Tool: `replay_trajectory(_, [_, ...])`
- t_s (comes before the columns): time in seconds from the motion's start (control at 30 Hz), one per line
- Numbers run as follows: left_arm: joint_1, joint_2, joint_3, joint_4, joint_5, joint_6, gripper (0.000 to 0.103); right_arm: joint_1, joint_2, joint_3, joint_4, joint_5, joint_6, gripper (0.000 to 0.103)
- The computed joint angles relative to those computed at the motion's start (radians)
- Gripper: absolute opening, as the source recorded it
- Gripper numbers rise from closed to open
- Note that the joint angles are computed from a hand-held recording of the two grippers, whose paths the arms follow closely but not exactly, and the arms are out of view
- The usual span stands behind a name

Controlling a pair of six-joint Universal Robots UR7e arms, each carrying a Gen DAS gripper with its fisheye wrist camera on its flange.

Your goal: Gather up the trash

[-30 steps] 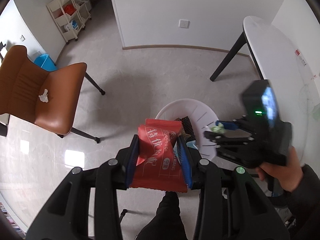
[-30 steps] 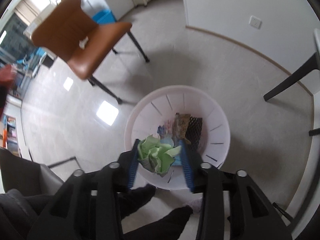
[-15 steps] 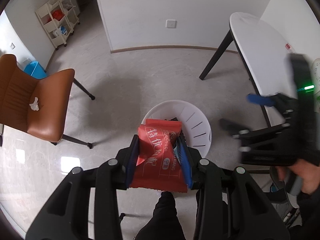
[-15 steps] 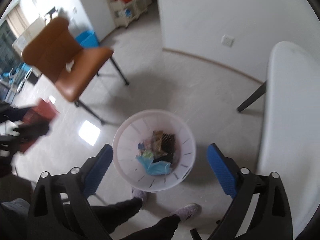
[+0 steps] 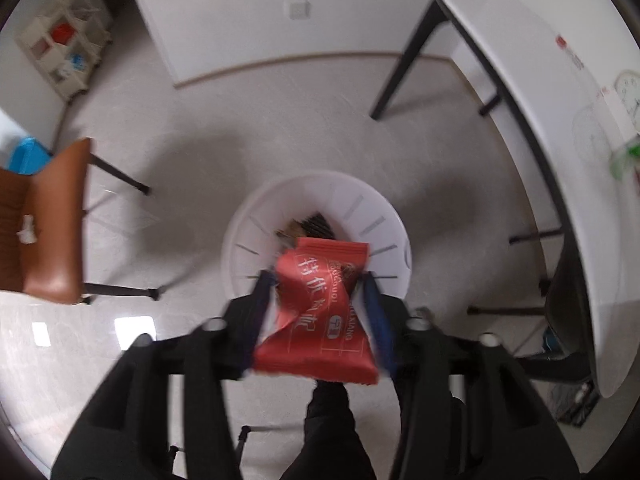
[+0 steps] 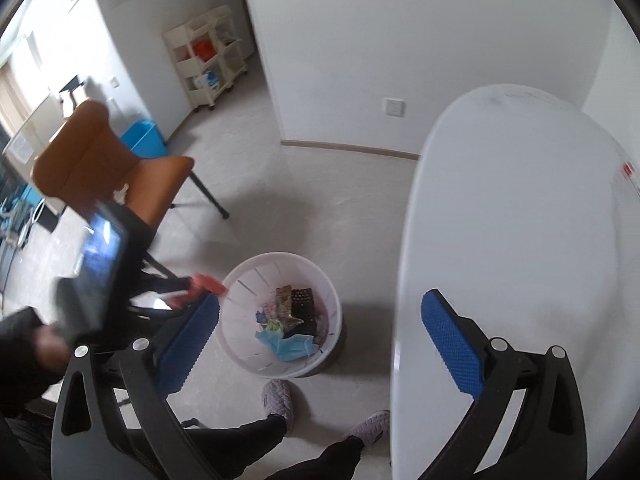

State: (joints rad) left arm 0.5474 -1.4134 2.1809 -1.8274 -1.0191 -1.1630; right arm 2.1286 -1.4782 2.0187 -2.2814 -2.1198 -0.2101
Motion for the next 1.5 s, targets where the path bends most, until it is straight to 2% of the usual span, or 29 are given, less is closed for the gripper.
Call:
replay_trajectory(0.07, [0.042,0.042,0.011,-0.050,-0.028,0.031,0.080,-0.006,-0.012,0.000,0.012,-0.011,0.022,0.100])
replay_trajectory(0.13, [0.070,0.069,0.017,-0.098,-0.048,0.074,0.082,-0.008,-0.018,0.005,0.016,-0.025,0.049,0.100])
replay_trajectory(0.2, [0.085,0.099,0.014,-0.112,-0.063,0.091,0.089,-0.017,-0.030,0.010,0.022,-0.028,0.070,0.100])
replay_trajectory(0.37, [0.065,0.094,0.004,-0.106,-0.051,0.085,0.091,-0.030,-0.046,0.013,0.033,-0.028,0.101,0.100])
replay_trajectory(0.47, [0.022,0.061,-0.027,-0.040,-0.015,0.030,0.095,-0.026,-0.043,0.005,0.029,-0.026,0.103,0.100])
replay_trajectory(0.67, [-0.077,0.011,-0.123,0.172,0.066,-0.139,0.095,-0.006,-0.025,-0.031,-0.007,-0.019,0.073,0.100])
replay_trajectory(0.9, [-0.151,-0.019,-0.233,0.369,0.144,-0.248,0.095,0.019,-0.014,-0.053,-0.049,0.000,0.043,0.100])
replay_trajectory(1.07, [-0.176,-0.027,-0.270,0.425,0.179,-0.266,0.095,0.029,-0.010,-0.049,-0.073,0.018,0.042,0.100])
replay_trajectory(1.5, [-0.203,-0.011,-0.314,0.447,0.182,-0.233,0.095,0.048,-0.049,-0.013,-0.079,-0.007,0.131,0.100])
